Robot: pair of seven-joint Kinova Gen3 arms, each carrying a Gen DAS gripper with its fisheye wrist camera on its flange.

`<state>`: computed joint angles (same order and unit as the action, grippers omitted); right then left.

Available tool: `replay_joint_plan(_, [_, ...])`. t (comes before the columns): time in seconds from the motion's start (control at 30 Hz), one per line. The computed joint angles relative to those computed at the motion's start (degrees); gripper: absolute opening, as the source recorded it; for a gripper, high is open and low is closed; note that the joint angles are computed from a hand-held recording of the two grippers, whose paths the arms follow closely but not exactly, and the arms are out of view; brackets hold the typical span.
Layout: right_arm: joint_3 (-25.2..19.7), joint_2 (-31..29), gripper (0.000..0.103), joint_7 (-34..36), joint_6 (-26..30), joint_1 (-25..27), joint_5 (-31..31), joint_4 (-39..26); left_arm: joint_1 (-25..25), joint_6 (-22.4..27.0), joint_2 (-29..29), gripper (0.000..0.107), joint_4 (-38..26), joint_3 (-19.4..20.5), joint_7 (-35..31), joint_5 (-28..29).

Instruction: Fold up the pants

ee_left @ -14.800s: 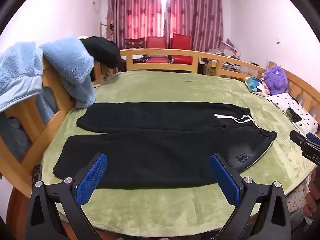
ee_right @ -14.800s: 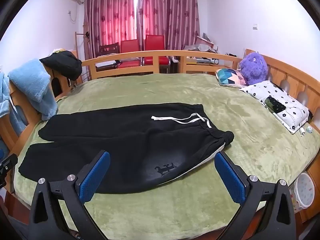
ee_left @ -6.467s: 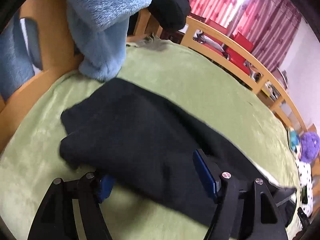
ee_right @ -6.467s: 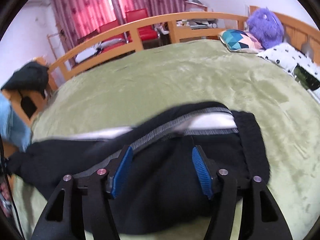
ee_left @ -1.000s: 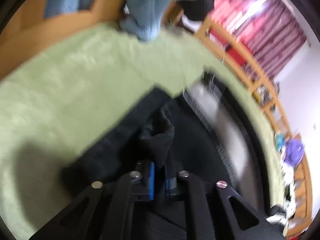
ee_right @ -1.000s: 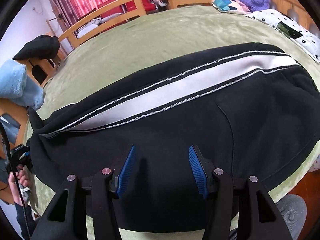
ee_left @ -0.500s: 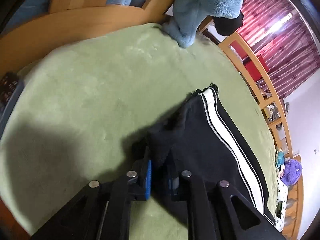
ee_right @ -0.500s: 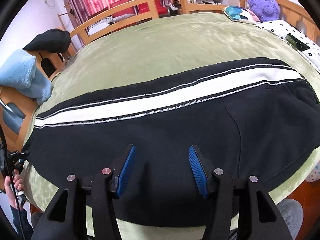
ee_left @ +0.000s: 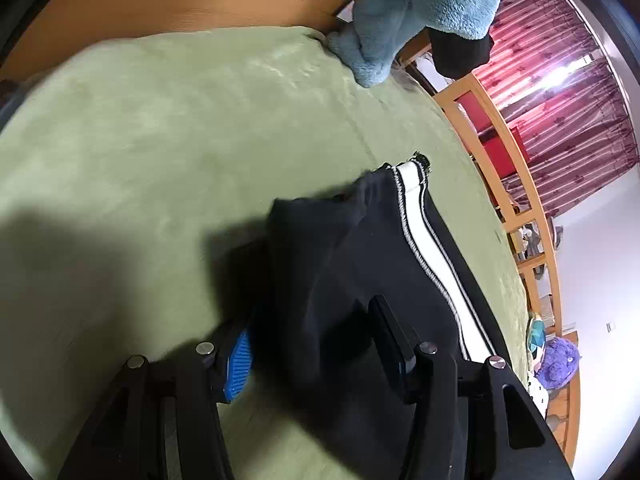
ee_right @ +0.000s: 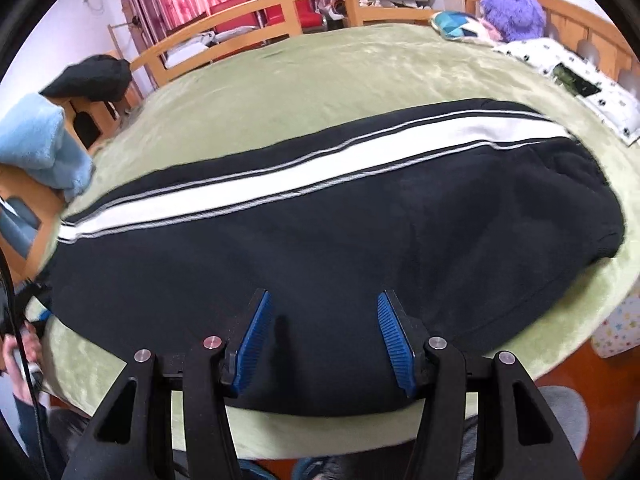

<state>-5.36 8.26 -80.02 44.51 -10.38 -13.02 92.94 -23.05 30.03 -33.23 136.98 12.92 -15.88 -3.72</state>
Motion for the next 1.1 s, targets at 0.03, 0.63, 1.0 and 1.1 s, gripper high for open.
replay_joint_plan(0.03, [-0.39, 0.11, 0.055, -0.55, 0.19, 0.54, 0.75, -0.06, -0.13, -0.77, 0.99, 0.048, -0.29, -0.24, -0.66, 0.0])
replay_joint_plan(0.63, [1.03, 1.43, 0.055, 0.3, 1.04, 3.86, -1.36, 0.19, -0.72, 14.91, -3.83, 0.037, -5.14, -0.64, -3.06, 1.67])
replay_joint_plan(1.0, [3.52, 1.04, 0.057, 5.53, -2.78, 14.24, -3.03, -0.15, 6.04, 29.15, 3.9, 0.064, -22.1, 18.48, 3.31, -6.55])
replay_joint_plan(1.1, [0.32, 4.26, 0.062, 7.47, -0.04, 22.2, -10.02, -3.85, 5.57, 27.72, 9.77, 0.068, -27.39, 25.99, 6.97, -10.37])
